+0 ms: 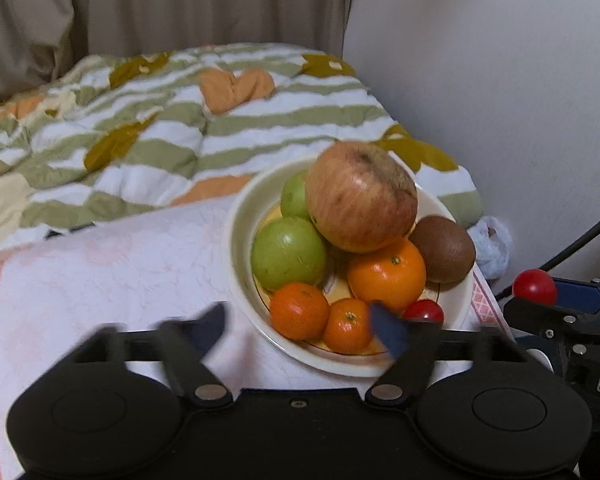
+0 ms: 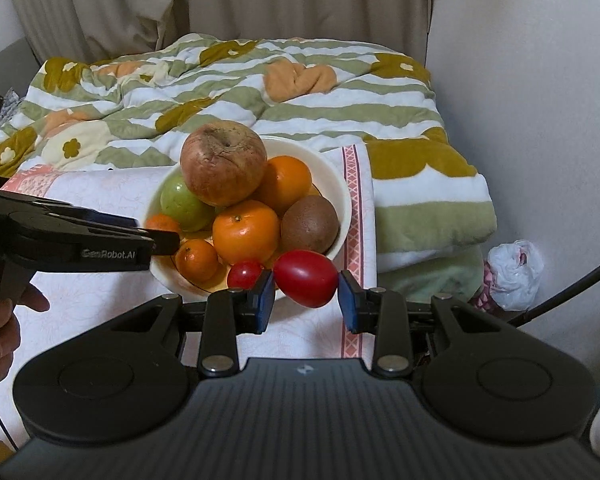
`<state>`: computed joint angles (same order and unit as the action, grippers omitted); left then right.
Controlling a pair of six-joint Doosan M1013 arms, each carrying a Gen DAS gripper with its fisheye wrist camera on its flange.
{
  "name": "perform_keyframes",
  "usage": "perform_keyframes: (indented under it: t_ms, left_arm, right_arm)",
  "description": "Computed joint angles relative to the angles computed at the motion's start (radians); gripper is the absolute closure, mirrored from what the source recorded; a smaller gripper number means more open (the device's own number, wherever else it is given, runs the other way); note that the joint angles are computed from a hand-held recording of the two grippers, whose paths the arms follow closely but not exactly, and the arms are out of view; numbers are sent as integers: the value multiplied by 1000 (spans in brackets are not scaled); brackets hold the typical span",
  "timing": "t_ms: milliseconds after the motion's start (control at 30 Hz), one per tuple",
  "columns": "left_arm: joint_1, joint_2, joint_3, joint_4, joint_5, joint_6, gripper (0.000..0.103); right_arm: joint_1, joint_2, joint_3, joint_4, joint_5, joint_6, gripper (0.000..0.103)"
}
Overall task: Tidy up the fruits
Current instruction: 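Carry the mandarin with the left tool into the bowl and release while the right tool carries the tomato, then lower the tomato with the right tool into the bowl and open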
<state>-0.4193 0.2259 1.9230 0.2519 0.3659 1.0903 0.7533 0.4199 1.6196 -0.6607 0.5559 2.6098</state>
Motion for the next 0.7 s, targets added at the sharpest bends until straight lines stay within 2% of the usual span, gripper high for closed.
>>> perform_keyframes:
  t_ms: [133,333,700]
  left_arm:
    - [-8,-26,16,96,13,-84,10]
    - [-11,-61,40,175,48,-188,8]
    - [-13,-122,95,302,105,-378,7]
  right_arm:
    - [-2,-3,1,-10,-8,11,54]
    - [-2,1,-10,1,-22,-23,54]
    - [9,43,-49,97,-65,-187,54]
